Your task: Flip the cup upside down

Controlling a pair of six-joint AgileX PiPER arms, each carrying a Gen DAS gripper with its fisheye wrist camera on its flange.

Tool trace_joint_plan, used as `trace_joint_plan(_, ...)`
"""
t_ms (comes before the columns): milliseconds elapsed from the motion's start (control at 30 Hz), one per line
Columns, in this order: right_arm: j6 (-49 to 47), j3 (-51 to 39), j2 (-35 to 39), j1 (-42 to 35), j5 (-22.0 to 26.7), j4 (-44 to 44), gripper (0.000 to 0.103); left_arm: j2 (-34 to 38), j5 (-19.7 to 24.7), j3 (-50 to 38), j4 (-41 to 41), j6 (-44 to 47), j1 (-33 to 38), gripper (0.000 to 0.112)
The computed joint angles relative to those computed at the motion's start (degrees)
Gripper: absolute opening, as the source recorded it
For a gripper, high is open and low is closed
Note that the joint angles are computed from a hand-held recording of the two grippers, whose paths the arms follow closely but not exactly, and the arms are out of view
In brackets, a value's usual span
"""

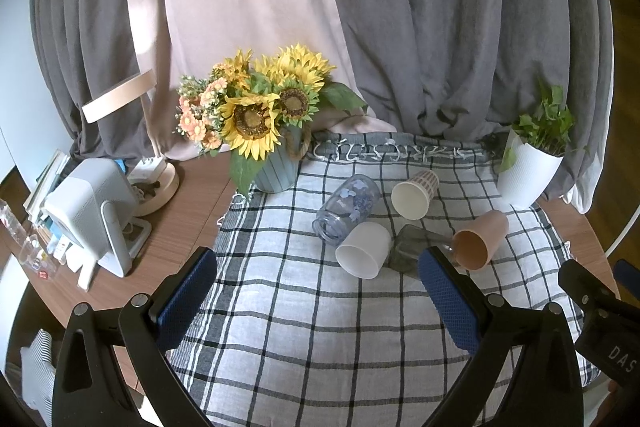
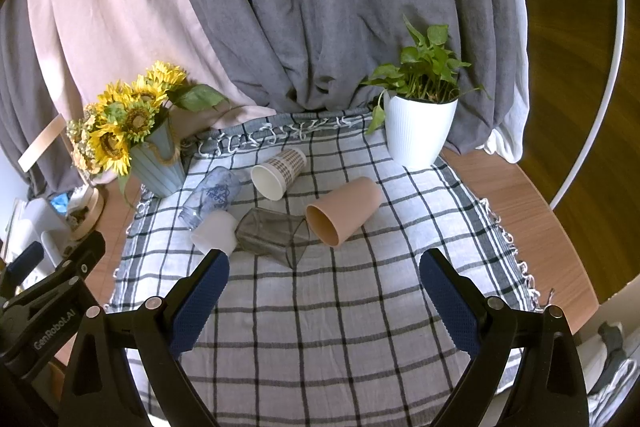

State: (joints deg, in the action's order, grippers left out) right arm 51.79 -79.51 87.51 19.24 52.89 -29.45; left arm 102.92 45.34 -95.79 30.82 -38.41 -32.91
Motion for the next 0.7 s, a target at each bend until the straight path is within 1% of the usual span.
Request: trace_joint_plan(700,0.3,-0.3,0.6,0.2,0.2,-0.2,0.096,0.7,0.0,-0.3,-0.9,1.0,0.3,0.103)
